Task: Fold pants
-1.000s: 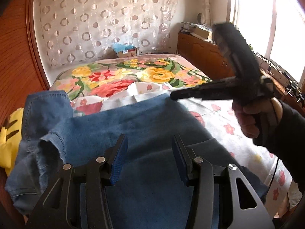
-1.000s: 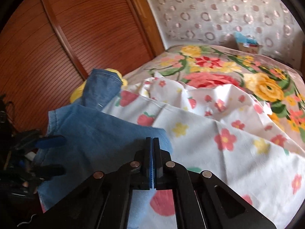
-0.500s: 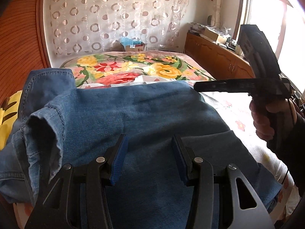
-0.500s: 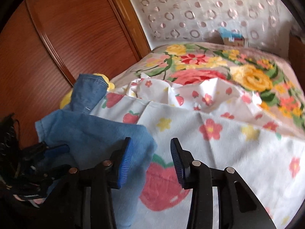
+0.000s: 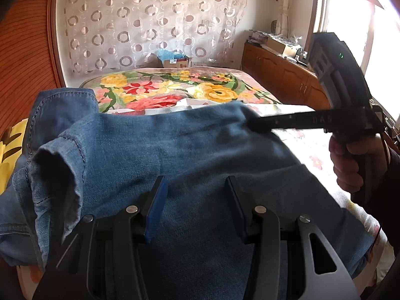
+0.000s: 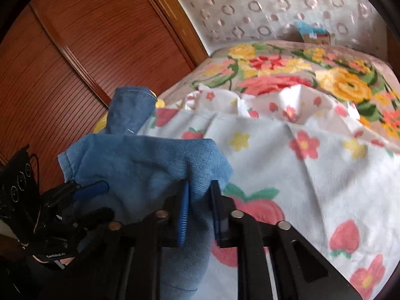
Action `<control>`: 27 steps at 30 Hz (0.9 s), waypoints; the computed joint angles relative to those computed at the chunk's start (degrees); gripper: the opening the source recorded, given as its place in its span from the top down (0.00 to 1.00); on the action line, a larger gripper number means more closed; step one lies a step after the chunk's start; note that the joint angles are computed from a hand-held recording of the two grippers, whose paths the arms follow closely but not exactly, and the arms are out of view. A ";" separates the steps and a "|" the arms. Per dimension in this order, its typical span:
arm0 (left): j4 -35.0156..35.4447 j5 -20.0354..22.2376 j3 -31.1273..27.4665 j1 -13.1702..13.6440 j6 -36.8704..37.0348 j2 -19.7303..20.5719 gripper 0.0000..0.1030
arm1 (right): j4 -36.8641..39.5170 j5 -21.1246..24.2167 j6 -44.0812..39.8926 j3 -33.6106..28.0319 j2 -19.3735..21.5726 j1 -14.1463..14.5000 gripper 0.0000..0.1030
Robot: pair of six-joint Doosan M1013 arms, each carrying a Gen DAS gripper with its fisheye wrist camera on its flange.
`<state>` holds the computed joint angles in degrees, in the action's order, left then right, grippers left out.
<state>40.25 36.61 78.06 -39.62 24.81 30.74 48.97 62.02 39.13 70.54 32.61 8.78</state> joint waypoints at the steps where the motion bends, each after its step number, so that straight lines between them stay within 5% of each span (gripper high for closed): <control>1: 0.20 0.20 -0.03 -0.06 -0.25 0.03 0.52 | 0.54 -0.71 -0.96 0.01 -0.12 0.03 0.90; 5: 1.06 0.61 -0.06 -0.23 -0.67 0.05 0.52 | 5.26 -2.72 -4.11 -0.21 -0.62 -0.19 0.91; 10: 0.78 -0.01 0.34 -0.20 -0.51 -0.12 0.52 | 0.08 -7.33 -3.11 0.72 -1.10 1.43 0.90; 21: 2.83 -0.30 0.92 -0.29 -3.05 -0.44 0.52 | -5.18 -8.08 2.03 2.38 -2.14 1.96 0.49; 27: 3.30 0.44 0.72 -0.27 -3.49 -0.39 0.52 | -5.79 -4.43 1.32 2.28 -1.60 1.66 0.47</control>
